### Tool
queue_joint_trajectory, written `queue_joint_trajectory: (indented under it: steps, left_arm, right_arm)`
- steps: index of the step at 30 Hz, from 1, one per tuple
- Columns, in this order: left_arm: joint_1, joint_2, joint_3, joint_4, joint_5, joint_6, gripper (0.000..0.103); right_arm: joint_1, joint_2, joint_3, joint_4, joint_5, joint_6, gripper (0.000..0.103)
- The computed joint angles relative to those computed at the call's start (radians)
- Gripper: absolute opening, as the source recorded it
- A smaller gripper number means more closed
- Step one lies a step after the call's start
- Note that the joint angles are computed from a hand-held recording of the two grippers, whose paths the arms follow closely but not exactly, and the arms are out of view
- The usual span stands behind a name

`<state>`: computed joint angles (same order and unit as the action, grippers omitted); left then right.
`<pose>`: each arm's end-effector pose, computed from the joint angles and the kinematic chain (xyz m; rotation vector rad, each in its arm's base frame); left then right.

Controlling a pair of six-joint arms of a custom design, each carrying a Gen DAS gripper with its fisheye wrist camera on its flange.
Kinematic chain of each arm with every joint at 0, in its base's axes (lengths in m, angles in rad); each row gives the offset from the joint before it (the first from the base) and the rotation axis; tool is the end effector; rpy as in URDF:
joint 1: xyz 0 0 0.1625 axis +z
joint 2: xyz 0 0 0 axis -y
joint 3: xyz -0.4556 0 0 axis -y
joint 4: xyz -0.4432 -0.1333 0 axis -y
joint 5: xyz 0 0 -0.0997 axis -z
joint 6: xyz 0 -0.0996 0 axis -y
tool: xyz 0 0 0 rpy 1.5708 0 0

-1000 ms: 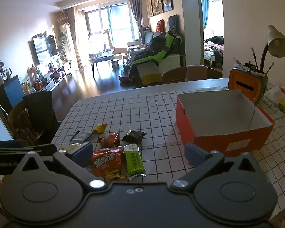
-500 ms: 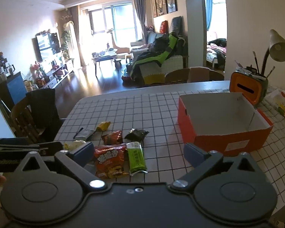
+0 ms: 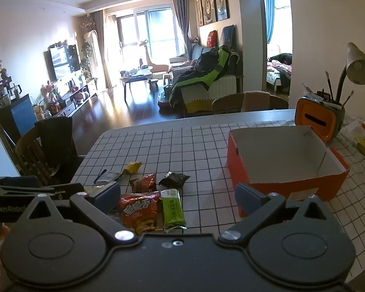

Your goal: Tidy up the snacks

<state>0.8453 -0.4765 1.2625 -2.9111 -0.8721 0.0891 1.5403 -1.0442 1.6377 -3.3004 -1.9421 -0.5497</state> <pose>-0.4116 -0.7616 0.0455 0.7475 2.3822 -0.9540 0.0751 -0.7252 0.3599 0.3097 -2.1927 1.2265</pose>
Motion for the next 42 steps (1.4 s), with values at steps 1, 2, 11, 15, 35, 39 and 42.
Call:
queue_joint_trajectory:
  steps: [1, 2, 11, 15, 35, 39, 42]
  left_arm:
    - [0.0, 0.0, 0.0, -0.002, -0.002, 0.0, 0.103]
    - [0.001, 0.001, -0.003, 0.001, -0.004, -0.001, 0.103]
    - [0.004, 0.007, -0.012, 0.011, -0.012, 0.002, 0.103]
    - [0.004, 0.007, -0.013, 0.013, -0.011, 0.002, 0.103]
    - [0.029, 0.003, -0.017, 0.038, 0.001, -0.02, 0.103]
    - [0.042, 0.013, -0.037, 0.074, 0.014, -0.042, 0.103]
    - [0.059, 0.02, -0.055, 0.123, 0.027, -0.082, 0.103]
  right_arm:
    - [0.0, 0.0, -0.002, 0.005, 0.0, 0.001, 0.101]
    - [0.0, -0.001, -0.002, 0.007, -0.001, 0.002, 0.101]
    - [-0.002, -0.005, -0.008, 0.013, -0.007, -0.002, 0.101]
    - [-0.002, -0.005, -0.008, 0.011, -0.004, -0.004, 0.101]
    - [0.005, 0.042, -0.042, 0.022, -0.004, -0.038, 0.101]
    - [-0.002, 0.063, -0.073, 0.058, 0.004, -0.036, 0.101]
    - [-0.014, 0.086, -0.11, 0.111, 0.003, -0.036, 0.099]
